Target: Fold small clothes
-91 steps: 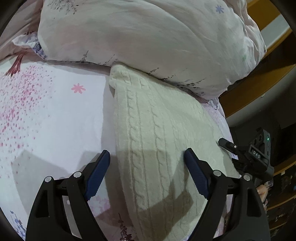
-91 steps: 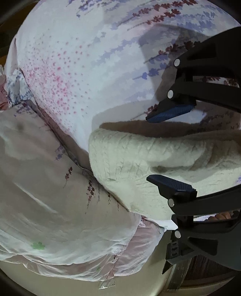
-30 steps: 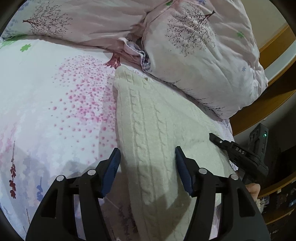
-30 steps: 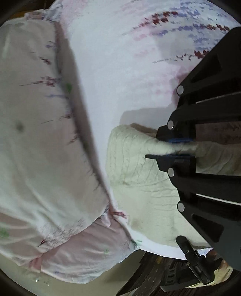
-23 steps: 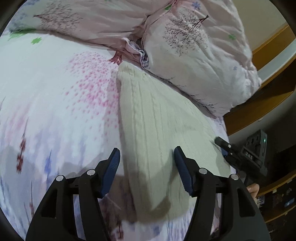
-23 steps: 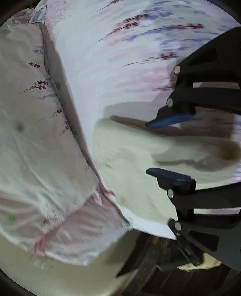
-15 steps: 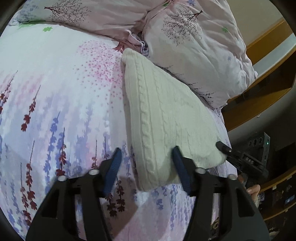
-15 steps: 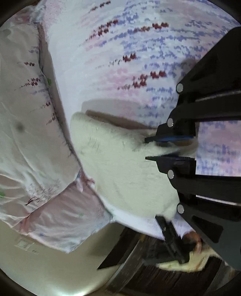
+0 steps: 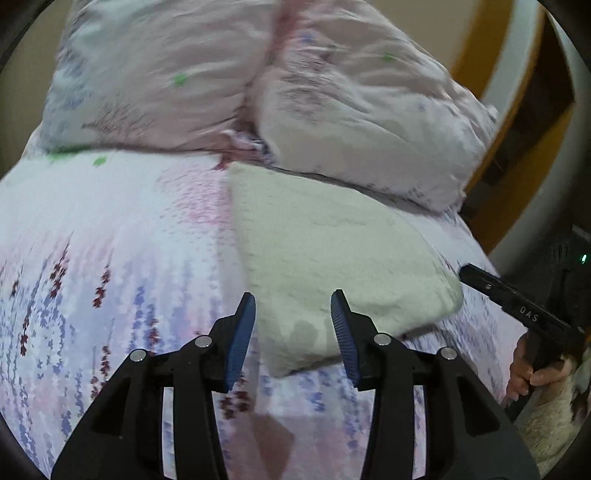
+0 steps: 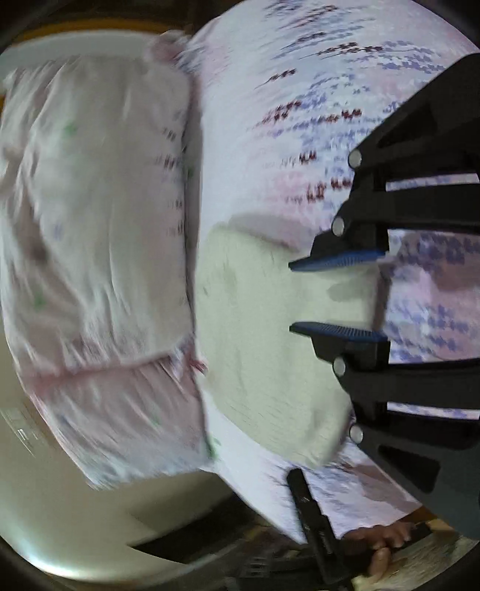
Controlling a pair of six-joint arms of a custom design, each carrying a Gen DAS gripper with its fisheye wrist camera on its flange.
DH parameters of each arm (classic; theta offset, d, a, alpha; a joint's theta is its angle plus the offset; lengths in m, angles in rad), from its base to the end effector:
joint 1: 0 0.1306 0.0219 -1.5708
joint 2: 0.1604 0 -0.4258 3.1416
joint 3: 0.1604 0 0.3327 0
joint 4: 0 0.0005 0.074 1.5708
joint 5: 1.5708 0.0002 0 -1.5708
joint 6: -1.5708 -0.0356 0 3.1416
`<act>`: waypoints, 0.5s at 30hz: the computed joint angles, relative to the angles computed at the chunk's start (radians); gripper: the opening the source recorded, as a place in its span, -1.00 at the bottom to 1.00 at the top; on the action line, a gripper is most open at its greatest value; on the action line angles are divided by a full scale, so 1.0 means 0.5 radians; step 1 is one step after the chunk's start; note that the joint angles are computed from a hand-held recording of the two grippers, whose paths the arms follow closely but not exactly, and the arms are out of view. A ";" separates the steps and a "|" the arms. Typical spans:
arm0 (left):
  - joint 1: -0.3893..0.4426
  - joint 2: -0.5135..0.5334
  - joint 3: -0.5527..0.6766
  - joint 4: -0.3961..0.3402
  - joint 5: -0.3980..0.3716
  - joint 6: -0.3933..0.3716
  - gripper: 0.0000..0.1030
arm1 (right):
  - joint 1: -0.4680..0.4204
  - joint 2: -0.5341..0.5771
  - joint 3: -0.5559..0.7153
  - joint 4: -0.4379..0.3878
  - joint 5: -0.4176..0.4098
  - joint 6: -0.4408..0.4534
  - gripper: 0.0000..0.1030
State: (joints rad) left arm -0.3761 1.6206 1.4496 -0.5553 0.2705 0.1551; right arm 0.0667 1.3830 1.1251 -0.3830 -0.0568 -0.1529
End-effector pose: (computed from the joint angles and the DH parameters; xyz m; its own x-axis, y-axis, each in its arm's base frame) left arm 0.4794 -0.2001 0.4183 -0.6937 0.1139 -0.7112 0.4379 0.8507 -0.2908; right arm 0.4186 0.0295 0.4057 -0.6067 0.1119 -0.7870 -0.0198 0.9876 0.1556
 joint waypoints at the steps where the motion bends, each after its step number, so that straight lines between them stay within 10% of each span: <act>1: -0.029 0.005 0.003 -0.011 -0.034 -0.041 -0.17 | 0.027 0.008 0.003 -0.009 0.035 0.033 -0.65; 15: -0.177 0.076 0.046 -0.084 -0.418 -0.253 -0.09 | 0.101 0.176 0.074 -0.247 0.253 0.038 -0.65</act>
State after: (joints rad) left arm -0.4648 1.6584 1.4723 -0.5974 0.0615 0.0285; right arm 0.1170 1.4710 1.1621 -0.5066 0.0699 -0.1339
